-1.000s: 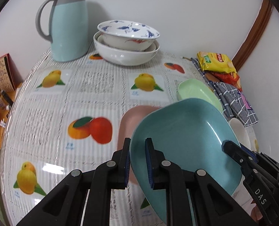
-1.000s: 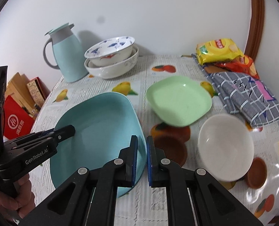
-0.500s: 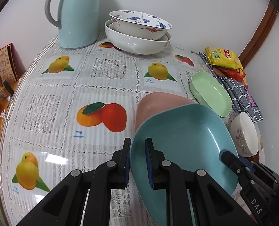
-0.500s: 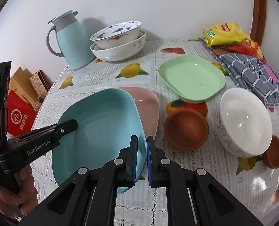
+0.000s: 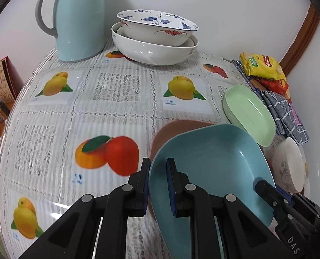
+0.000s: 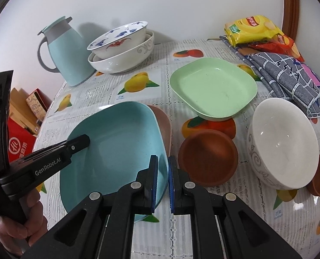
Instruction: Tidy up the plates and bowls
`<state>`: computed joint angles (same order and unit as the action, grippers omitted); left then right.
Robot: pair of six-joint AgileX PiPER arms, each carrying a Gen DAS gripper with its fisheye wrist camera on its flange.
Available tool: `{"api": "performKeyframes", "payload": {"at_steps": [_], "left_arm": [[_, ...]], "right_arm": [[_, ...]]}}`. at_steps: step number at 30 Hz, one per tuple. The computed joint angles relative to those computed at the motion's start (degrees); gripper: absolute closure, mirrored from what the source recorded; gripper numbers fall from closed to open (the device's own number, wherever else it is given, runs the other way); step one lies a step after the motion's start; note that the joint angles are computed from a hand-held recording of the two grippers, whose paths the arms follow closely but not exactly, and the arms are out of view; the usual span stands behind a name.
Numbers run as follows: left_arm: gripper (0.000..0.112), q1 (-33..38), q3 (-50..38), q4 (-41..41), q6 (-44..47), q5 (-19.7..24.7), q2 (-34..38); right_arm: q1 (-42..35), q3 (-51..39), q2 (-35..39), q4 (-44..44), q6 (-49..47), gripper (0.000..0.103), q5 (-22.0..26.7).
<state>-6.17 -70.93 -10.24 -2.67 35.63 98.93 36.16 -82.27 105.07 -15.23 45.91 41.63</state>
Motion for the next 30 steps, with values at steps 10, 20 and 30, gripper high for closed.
{"api": "performKeyframes", "payload": {"at_steps": [10, 20, 30], "left_arm": [[0.098, 0.1, -4.2, 1.1, -1.4, -0.5, 4.0], [0.094, 0.6, -6.4, -2.5, 2.5, -1.2, 7.0], [0.076, -0.1, -7.9, 1.1, 0.2, -0.2, 8.0]], "right_arm": [[-0.1, -3.5, 3.2, -1.2, -1.0, 0.091, 1.3], [0.3, -4.3, 4.9, -1.3, -2.9, 0.086, 2.5], [1.5, -3.3, 4.6, -2.3, -3.6, 0.076, 1.3]]}}
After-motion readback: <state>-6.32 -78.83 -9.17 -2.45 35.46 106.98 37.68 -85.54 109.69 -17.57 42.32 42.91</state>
